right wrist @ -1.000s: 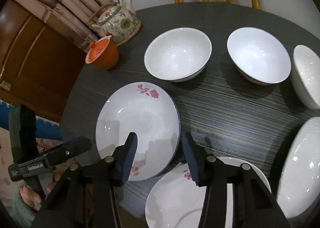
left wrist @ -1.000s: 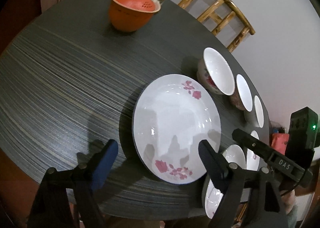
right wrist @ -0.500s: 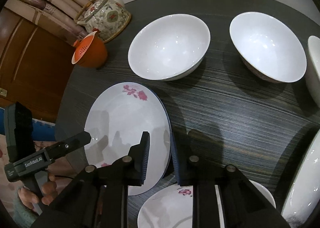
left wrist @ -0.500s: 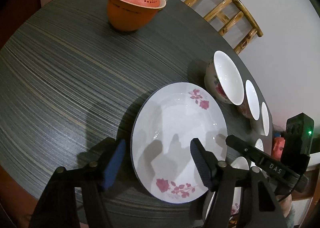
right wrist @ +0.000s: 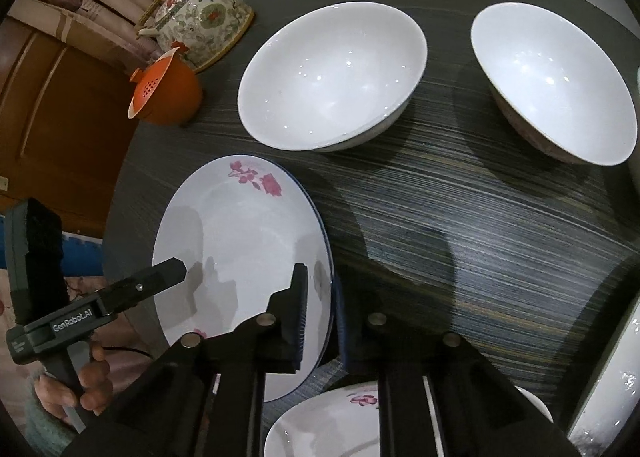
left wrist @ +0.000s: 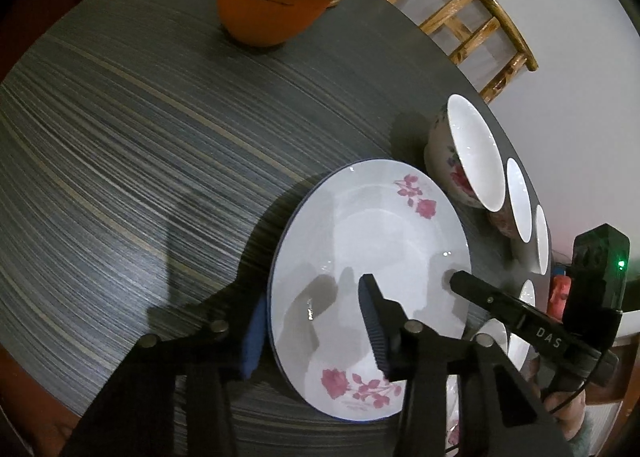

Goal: Organize plates and bowls

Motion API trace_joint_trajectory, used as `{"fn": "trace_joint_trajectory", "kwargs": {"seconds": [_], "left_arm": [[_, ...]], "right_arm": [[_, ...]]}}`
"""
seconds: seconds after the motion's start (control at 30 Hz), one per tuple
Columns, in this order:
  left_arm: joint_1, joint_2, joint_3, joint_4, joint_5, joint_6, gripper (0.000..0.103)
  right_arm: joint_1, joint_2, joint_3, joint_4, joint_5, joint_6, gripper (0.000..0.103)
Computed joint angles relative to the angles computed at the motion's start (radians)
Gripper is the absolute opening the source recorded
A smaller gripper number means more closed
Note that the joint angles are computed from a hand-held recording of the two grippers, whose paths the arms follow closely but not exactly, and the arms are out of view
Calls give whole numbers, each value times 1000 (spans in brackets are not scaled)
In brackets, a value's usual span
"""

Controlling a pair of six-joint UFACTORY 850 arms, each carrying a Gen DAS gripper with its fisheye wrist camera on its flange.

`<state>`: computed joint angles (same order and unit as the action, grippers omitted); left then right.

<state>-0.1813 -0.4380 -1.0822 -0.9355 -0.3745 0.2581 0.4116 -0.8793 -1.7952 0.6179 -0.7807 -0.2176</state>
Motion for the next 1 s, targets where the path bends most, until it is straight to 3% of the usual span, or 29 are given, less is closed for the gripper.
{"fn": "trace_joint_trajectory", "kwargs": {"seconds": [0.1,0.2,1.0], "left_arm": [[-5,2,3,68,23,-59,26],[0,5,11,60,30,-49,22],[-25,66,44,118,56,-90,20]], "right_arm": [[-2,1,5,20,5,2,13],[-1,4,10,22,16,11,13],[-1,90,112,63,79,-16,13]]}}
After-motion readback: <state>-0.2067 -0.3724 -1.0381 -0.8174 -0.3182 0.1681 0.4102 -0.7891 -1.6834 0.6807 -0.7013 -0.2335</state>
